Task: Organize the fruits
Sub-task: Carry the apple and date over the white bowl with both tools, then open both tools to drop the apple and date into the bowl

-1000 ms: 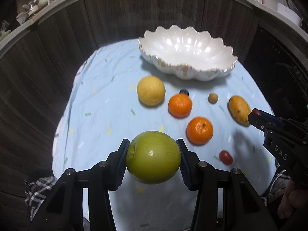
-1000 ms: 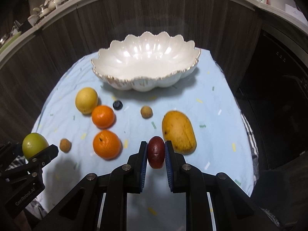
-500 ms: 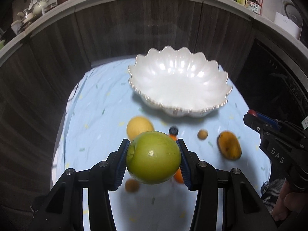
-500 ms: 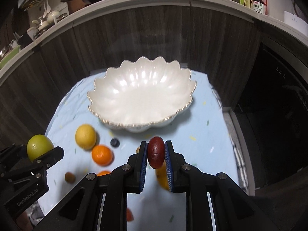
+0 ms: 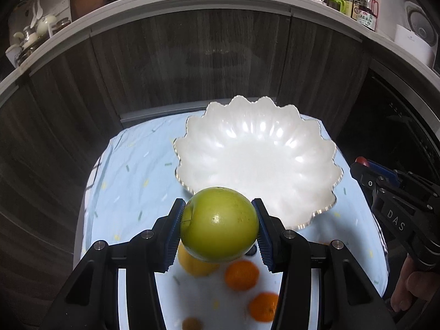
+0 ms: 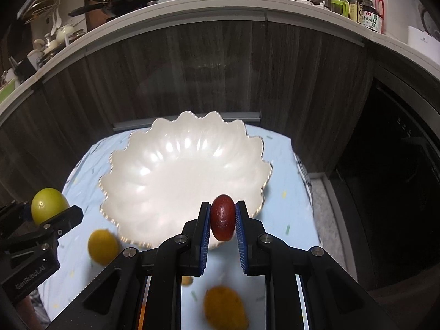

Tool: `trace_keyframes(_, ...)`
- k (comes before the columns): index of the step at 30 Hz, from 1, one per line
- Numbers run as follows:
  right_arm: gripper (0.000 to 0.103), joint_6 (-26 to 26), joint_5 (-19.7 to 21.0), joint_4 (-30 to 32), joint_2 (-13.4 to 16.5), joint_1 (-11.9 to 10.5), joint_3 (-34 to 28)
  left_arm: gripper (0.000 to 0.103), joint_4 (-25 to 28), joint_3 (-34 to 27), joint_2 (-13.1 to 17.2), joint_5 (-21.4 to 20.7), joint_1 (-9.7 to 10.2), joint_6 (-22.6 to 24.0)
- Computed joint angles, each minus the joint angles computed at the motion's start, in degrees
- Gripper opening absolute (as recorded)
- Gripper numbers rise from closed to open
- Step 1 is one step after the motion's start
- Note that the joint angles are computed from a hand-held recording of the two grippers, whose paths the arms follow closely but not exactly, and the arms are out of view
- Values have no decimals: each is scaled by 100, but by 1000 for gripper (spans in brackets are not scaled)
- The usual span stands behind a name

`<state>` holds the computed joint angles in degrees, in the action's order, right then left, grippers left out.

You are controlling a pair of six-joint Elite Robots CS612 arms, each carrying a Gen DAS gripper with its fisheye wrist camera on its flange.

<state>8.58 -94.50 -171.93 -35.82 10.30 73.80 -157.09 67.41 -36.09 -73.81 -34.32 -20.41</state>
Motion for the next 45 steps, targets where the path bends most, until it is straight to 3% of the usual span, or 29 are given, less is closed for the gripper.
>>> trace_keyframes(22,19,257,-73,1002,670,-145,-1180,48,927,-1551,921,-268,194,-17)
trace_keyframes(39,20,253,46,1253,766,-164,-1342,48,1318,-1822,1075,-434,223,-33)
trace_keyframes(42,32,229,-65,1266,758,-143,-1339,48,1448,-1847,1084,-472,228,-80)
trace_keyframes(43,42,233,-134,1231,752,-132,-1325,54,1445,-1835,1081,-485,231,-87)
trace_keyframes(45,50,232,-216,1144,738,-120,-1291,71,1317,-1758,1047,-379,217,-106)
